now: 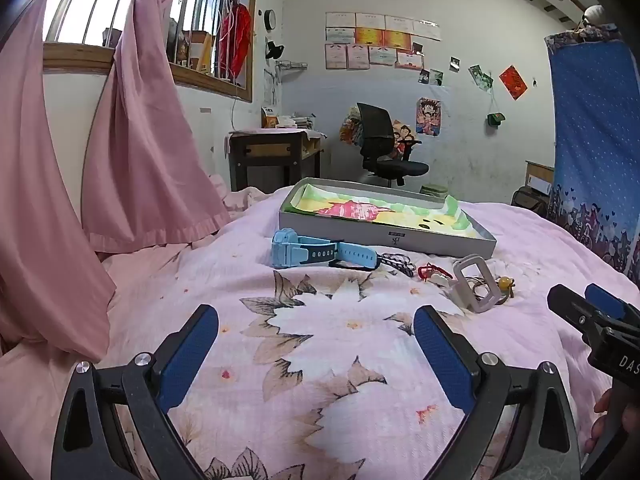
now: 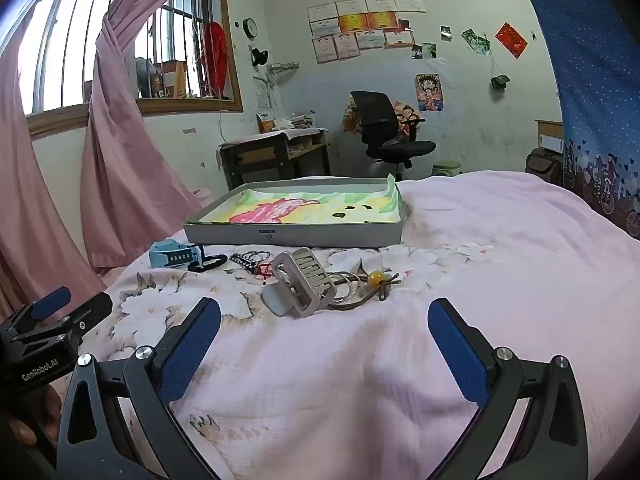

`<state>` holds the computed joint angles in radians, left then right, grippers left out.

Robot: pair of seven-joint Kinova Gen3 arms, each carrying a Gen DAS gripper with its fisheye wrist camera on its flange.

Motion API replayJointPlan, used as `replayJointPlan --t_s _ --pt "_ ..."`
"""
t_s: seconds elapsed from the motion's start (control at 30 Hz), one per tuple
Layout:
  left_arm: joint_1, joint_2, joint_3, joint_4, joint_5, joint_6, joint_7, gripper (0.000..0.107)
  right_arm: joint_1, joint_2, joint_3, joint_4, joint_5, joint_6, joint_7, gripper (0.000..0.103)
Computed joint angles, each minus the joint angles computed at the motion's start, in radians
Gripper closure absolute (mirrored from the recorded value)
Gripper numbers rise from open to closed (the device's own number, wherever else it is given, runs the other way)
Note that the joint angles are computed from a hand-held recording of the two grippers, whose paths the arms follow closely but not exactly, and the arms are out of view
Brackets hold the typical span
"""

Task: Organize jewelry

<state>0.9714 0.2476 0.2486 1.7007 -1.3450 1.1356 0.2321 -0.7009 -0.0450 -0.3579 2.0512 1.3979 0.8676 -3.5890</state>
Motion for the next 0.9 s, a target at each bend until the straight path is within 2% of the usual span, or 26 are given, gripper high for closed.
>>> replayJointPlan --t_s 0.9 --pt "0.0 -0.001 0.0 0.001 -0.001 -0.001 0.003 0.009 -0.002 0.002 0.0 -0.004 -0.006 0.006 0.007 0.001"
